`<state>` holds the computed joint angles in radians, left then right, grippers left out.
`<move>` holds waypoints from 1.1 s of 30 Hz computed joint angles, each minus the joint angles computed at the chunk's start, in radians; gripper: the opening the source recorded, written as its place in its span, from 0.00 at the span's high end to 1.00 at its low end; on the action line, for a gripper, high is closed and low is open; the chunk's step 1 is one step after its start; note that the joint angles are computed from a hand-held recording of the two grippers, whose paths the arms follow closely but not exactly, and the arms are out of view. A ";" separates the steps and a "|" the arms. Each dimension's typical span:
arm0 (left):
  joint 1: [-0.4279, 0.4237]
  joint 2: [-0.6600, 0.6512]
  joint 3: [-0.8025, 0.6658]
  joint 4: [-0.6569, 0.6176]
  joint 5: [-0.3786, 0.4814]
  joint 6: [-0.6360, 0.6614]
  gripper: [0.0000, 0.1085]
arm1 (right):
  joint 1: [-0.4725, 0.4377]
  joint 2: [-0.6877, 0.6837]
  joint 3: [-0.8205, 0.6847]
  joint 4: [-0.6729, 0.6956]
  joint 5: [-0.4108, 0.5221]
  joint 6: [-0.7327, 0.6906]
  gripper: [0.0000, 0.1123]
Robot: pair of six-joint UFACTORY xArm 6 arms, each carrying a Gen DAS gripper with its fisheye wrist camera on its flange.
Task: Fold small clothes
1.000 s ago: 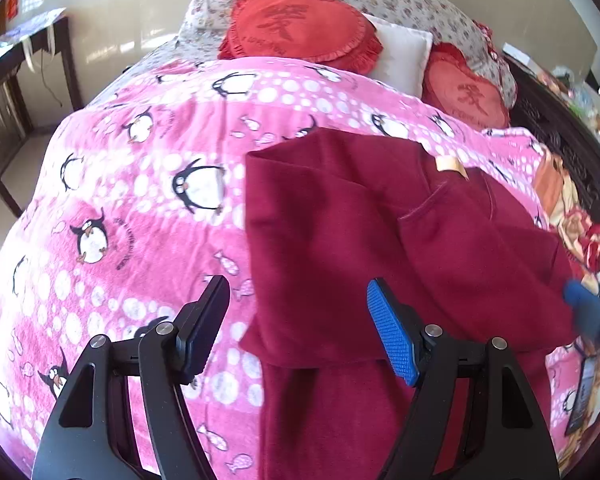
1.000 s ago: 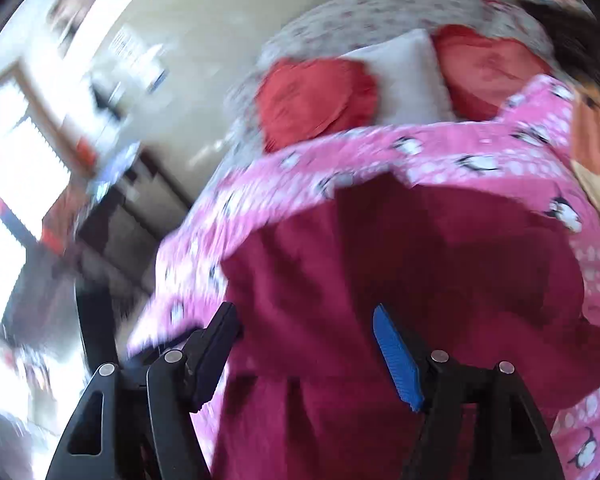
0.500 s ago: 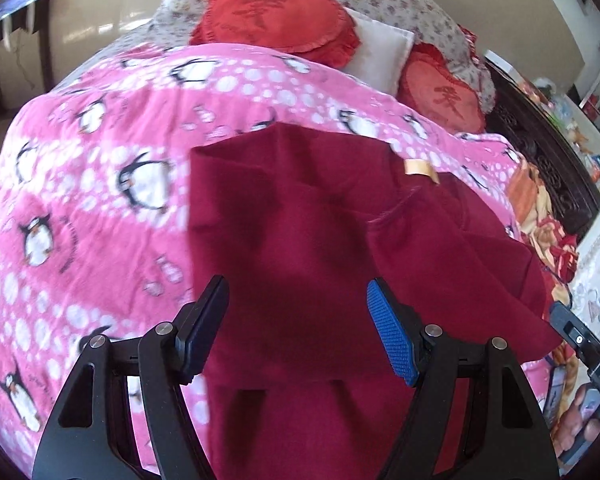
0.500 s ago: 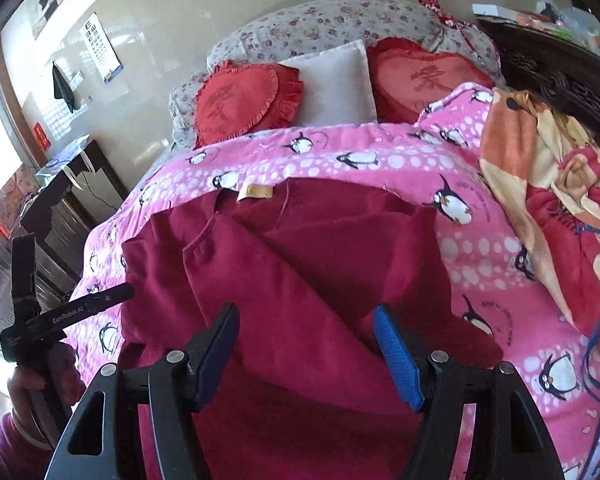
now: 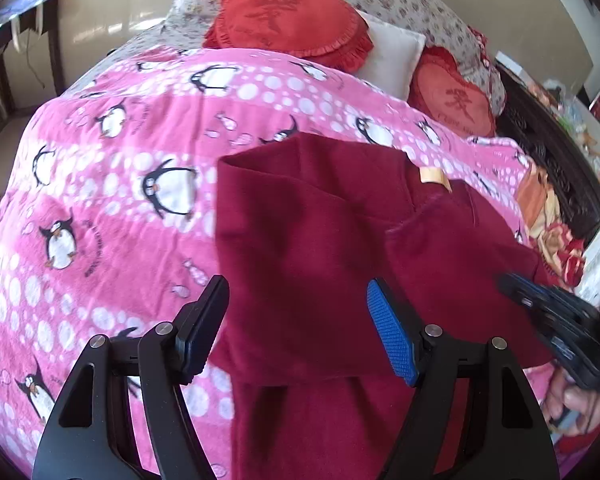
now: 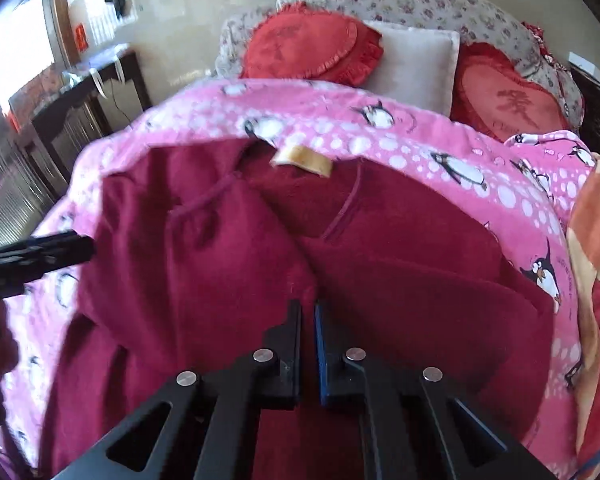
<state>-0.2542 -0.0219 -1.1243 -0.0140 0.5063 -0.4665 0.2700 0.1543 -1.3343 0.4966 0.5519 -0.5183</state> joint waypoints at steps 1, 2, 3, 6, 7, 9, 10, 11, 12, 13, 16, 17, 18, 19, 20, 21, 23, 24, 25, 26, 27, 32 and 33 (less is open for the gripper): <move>0.008 -0.015 0.016 -0.014 -0.007 0.007 0.33 | 0.004 -0.063 0.054 0.088 -0.019 -0.068 0.95; 0.016 -0.034 0.034 -0.024 -0.015 0.011 0.33 | 0.011 -0.124 0.107 0.160 -0.026 -0.130 0.95; 0.023 -0.053 0.054 -0.031 -0.026 0.012 0.33 | 0.019 -0.176 0.155 0.210 -0.024 -0.183 0.95; 0.032 -0.099 0.105 -0.092 -0.058 0.029 0.33 | 0.094 -0.317 0.324 0.189 -0.042 -0.254 0.95; 0.029 -0.114 0.123 -0.139 -0.066 0.056 0.33 | 0.129 -0.357 0.395 0.158 -0.070 -0.255 0.95; 0.021 -0.133 0.143 -0.205 -0.058 0.107 0.33 | 0.164 -0.397 0.487 0.101 -0.074 -0.230 0.88; 0.014 -0.142 0.151 -0.213 -0.051 0.119 0.33 | 0.165 -0.402 0.504 0.082 -0.036 -0.213 0.85; 0.005 -0.153 0.162 -0.209 -0.045 0.123 0.33 | 0.151 -0.410 0.515 0.100 0.032 -0.216 0.79; -0.004 -0.164 0.173 -0.199 -0.039 0.123 0.33 | 0.139 -0.422 0.526 0.128 0.059 -0.226 0.76; -0.013 -0.174 0.184 -0.196 -0.035 0.125 0.33 | 0.126 -0.444 0.547 0.151 0.059 -0.237 0.76; -0.046 -0.202 0.225 -0.231 -0.019 0.165 0.33 | 0.073 -0.499 0.579 0.133 0.037 -0.203 0.70; -0.057 -0.207 0.234 -0.226 -0.002 0.172 0.33 | 0.048 -0.509 0.579 0.133 0.036 -0.194 0.67; -0.069 -0.211 0.244 -0.196 0.014 0.158 0.33 | 0.023 -0.516 0.579 0.137 0.034 -0.185 0.64; -0.080 -0.212 0.252 -0.162 0.026 0.132 0.33 | 0.003 -0.518 0.576 0.142 0.034 -0.175 0.63; -0.091 -0.215 0.261 -0.136 0.041 0.108 0.33 | -0.023 -0.510 0.565 0.144 0.038 -0.161 0.63; -0.101 -0.215 0.269 -0.136 0.054 0.104 0.33 | -0.039 -0.504 0.555 0.145 0.042 -0.146 0.63; -0.113 -0.207 0.276 -0.179 0.074 0.123 0.33 | -0.057 -0.488 0.535 0.158 0.042 -0.130 0.63; -0.119 -0.198 0.276 -0.198 0.080 0.132 0.33 | -0.063 -0.483 0.533 0.169 0.037 -0.129 0.63; -0.125 -0.190 0.273 -0.199 0.080 0.130 0.33 | -0.068 -0.482 0.530 0.173 0.038 -0.128 0.63; -0.134 -0.179 0.268 -0.163 0.076 0.103 0.35 | -0.070 -0.480 0.531 0.180 0.035 -0.131 0.63; -0.138 -0.172 0.263 -0.126 0.071 0.082 0.39 | -0.071 -0.476 0.528 0.190 0.032 -0.137 0.63; -0.141 -0.145 0.200 -0.167 0.101 0.166 0.90 | -0.077 -0.488 0.543 0.209 -0.004 -0.124 0.63; -0.143 -0.150 0.188 -0.143 0.095 0.168 0.90 | -0.086 -0.485 0.540 0.213 -0.013 -0.120 0.63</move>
